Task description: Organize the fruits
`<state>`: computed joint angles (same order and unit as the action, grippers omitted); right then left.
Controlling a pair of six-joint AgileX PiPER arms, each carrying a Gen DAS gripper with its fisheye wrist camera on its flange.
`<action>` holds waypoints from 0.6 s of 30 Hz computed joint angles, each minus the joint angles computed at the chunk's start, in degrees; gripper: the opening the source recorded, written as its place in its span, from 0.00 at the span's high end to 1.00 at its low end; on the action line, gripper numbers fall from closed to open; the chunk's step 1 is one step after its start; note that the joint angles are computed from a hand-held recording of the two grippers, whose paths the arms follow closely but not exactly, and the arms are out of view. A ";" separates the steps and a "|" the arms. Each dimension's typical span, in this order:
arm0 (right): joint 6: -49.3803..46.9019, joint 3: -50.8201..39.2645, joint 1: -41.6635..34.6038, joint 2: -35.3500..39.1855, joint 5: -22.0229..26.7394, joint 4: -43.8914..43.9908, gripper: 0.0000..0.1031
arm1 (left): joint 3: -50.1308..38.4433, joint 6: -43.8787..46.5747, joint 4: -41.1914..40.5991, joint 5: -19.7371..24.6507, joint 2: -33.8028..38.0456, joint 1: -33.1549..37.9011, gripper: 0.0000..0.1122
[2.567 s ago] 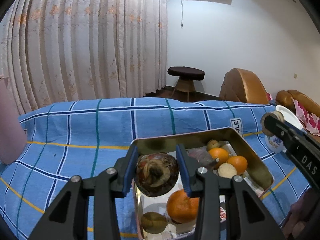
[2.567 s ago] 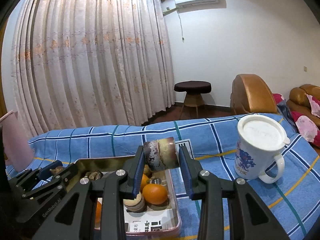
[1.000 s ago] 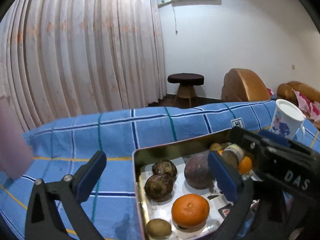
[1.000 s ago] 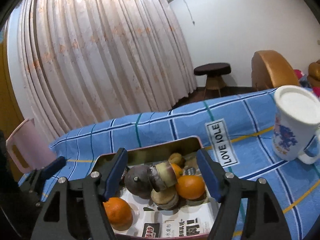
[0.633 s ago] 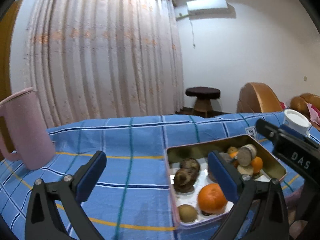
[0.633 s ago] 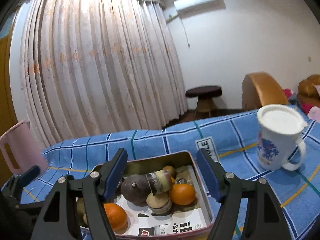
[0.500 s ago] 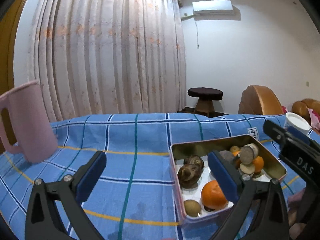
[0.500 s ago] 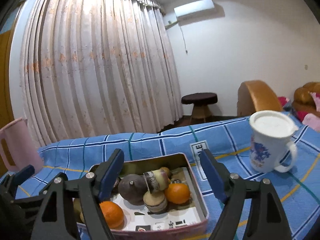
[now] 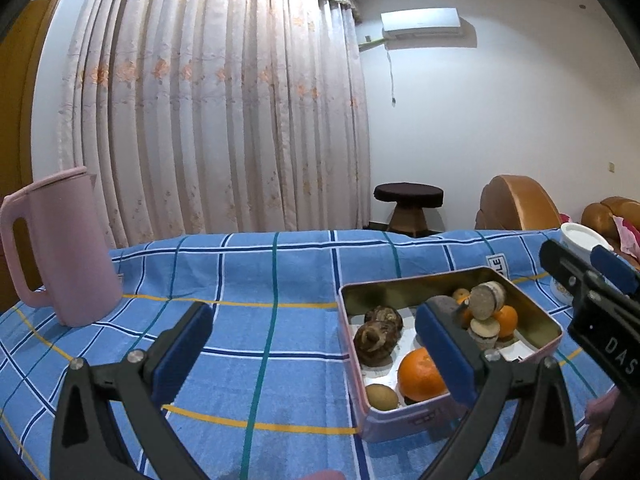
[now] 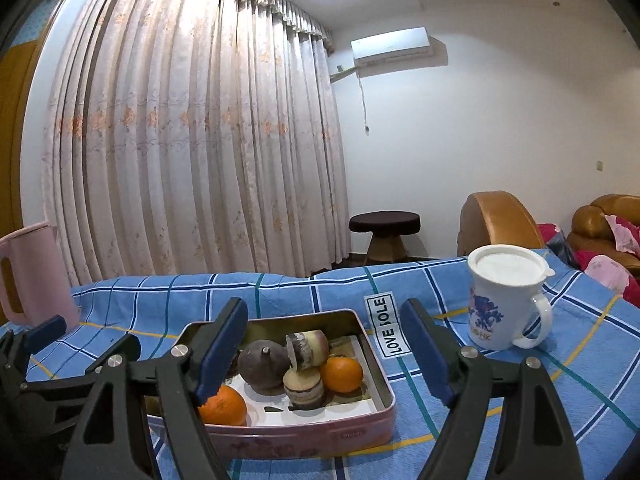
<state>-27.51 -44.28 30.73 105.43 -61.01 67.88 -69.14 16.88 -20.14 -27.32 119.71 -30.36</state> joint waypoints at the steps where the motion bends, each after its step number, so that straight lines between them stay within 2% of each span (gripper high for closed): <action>1: 0.03 -0.10 -0.19 0.01 -0.03 -0.14 0.22 | 0.08 0.01 -0.09 -0.08 -0.05 -0.02 0.08; 18: 0.14 0.26 0.15 -0.36 -0.46 1.15 0.22 | 1.33 1.32 -1.20 -2.02 -0.66 -0.44 0.08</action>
